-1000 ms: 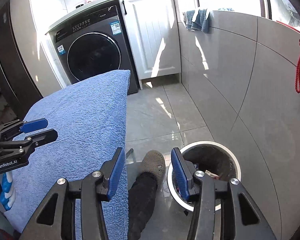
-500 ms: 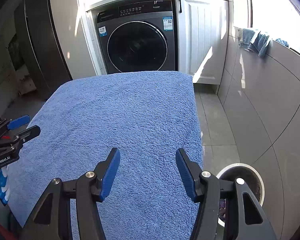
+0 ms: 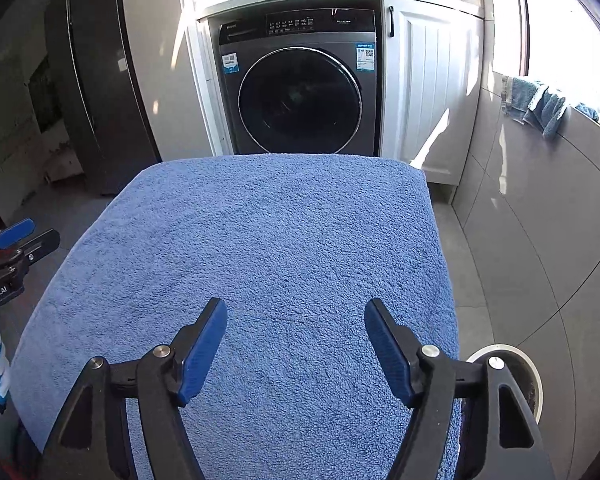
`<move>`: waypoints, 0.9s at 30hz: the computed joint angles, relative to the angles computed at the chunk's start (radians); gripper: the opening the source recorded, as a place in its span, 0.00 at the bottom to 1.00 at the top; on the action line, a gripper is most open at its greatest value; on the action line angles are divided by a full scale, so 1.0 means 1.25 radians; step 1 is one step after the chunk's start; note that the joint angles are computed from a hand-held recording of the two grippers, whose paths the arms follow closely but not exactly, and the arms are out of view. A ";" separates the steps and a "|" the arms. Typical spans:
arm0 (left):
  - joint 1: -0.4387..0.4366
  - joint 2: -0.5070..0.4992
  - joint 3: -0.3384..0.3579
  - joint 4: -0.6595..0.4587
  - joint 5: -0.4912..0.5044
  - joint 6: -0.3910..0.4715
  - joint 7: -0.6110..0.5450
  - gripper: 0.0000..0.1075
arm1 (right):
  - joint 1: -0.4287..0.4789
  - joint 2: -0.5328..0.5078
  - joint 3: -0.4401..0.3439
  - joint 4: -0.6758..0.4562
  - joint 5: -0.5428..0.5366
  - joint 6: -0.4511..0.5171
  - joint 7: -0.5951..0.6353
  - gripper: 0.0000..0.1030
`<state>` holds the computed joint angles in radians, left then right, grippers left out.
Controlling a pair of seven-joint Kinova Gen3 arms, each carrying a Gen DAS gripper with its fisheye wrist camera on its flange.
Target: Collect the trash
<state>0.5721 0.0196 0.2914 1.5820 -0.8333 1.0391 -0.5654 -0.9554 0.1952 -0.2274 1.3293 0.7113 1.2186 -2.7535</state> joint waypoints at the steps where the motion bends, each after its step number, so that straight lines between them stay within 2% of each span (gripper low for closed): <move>1: -0.001 -0.001 -0.001 0.001 -0.001 0.000 0.001 0.70 | -0.002 0.002 0.001 -0.003 0.005 0.003 -0.004 0.68; 9: -0.006 -0.003 0.000 -0.006 -0.002 -0.009 0.003 0.73 | -0.037 -0.002 0.003 -0.016 0.093 0.075 -0.069 0.77; 15: 0.001 -0.004 0.005 -0.013 -0.036 -0.002 0.036 0.73 | -0.061 0.002 0.000 -0.037 0.158 0.138 -0.085 0.83; 21: 0.002 -0.006 0.007 -0.028 -0.048 0.005 0.049 0.74 | -0.060 -0.006 -0.005 -0.027 0.170 0.145 -0.103 0.84; 27: 0.012 0.004 0.009 -0.050 -0.071 0.026 0.058 0.78 | -0.057 -0.016 -0.013 -0.013 0.183 0.152 -0.120 0.86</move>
